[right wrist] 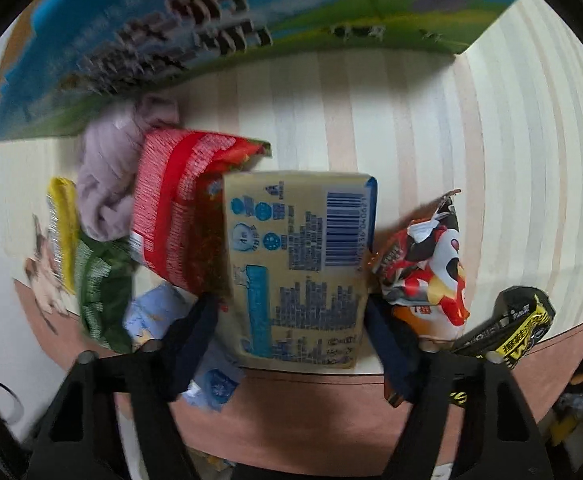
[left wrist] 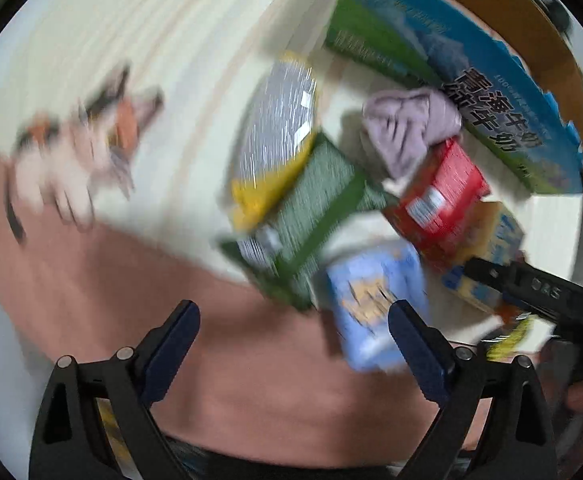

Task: Organize soft objects
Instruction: 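Grasp the green snack bag with the left tool while the right grasps the milk carton, then carry both items into the box and open both tools to release them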

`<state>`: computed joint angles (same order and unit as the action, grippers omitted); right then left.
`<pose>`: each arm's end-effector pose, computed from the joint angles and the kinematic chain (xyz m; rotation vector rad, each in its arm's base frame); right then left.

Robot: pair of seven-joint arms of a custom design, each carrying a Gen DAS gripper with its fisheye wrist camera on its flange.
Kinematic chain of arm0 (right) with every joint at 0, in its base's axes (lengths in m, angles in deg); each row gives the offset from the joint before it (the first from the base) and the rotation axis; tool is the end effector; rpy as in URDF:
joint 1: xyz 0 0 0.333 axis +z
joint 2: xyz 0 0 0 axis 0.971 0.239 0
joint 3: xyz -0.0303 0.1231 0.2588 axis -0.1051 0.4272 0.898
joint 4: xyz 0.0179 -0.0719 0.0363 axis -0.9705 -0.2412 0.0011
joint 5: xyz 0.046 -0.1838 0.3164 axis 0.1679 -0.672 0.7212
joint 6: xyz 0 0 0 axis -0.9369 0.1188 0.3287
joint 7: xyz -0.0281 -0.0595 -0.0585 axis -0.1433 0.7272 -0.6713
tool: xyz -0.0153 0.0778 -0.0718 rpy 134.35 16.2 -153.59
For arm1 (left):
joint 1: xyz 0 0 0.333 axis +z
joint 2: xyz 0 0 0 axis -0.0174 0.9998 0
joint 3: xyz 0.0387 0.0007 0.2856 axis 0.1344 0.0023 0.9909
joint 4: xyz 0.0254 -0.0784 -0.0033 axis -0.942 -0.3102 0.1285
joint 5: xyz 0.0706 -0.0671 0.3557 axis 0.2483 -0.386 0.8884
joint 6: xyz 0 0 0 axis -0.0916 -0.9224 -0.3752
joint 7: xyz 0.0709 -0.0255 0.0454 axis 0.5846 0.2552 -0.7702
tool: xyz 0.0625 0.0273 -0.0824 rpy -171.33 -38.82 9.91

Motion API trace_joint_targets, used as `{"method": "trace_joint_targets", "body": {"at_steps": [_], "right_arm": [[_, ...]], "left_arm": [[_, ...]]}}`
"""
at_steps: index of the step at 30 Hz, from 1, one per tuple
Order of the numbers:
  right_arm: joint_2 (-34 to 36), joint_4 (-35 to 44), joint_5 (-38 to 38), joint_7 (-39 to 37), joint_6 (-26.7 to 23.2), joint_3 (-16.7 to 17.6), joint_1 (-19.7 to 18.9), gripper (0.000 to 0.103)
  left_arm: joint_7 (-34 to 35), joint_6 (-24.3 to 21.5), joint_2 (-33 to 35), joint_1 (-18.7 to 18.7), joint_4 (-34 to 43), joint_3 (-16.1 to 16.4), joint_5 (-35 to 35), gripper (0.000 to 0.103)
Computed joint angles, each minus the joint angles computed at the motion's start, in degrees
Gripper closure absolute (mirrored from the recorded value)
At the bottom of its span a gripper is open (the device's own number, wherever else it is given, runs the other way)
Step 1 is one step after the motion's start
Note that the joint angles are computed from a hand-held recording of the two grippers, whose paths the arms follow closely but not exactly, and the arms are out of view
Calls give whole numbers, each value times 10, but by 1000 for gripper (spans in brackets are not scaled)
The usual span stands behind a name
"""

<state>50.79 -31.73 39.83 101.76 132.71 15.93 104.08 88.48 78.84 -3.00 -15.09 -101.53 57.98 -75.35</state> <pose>0.4558 0.4289 0.3202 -1.8159 2.4948 0.4335 0.4532 -0.2532 0.3364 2.1774 -2.1521 0.0097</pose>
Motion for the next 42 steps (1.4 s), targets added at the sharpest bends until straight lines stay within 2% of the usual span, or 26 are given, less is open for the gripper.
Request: {"method": "trace_joint_targets", "body": {"at_steps": [3, 7, 8, 10, 12, 15, 17, 21, 24, 29, 35, 40, 42], "right_arm": [[19, 18, -8, -9, -11, 1, 3, 36], [55, 70, -30, -23, -56, 4, 16, 37], [61, 79, -33, -28, -68, 6, 19, 37], [73, 99, -43, -32, -87, 6, 28, 37], [74, 96, -46, -27, -81, 3, 34, 36], [73, 94, -55, -14, -75, 0, 40, 36], [76, 97, -61, -12, -82, -3, 40, 35], [86, 111, -79, -4, -86, -7, 49, 37], [72, 76, -70, -3, -46, 1, 47, 38], [8, -19, -46, 3, 30, 18, 43, 38], [-94, -122, 5, -16, 119, 37, 40, 38], [-185, -183, 44, -59, 161, 25, 44, 38], [-230, -204, 52, -76, 166, 10, 46, 38]], "left_arm": [[27, -19, 52, -9, 54, -3, 85, 7], [70, -61, 126, -13, 121, -14, 123, 7], [73, -67, 141, -15, 133, -15, 130, 10], [81, -77, 162, -13, 149, -19, 128, 47], [78, -84, 182, -9, 165, -21, 121, 59], [73, -91, 204, -2, 180, -23, 108, 57], [70, -78, 212, 3, 182, -24, 105, 56], [58, -59, 196, 5, 162, -27, 106, 66], [34, -52, 160, -3, 135, -30, 110, 72], [-16, -18, 48, -14, 37, -36, 82, 73], [-53, -41, -63, -42, -7, -25, 45, 73], [-52, -59, -63, -60, 92, -14, 12, 73], [-31, -78, -13, -61, 183, -13, 12, 73]]}}
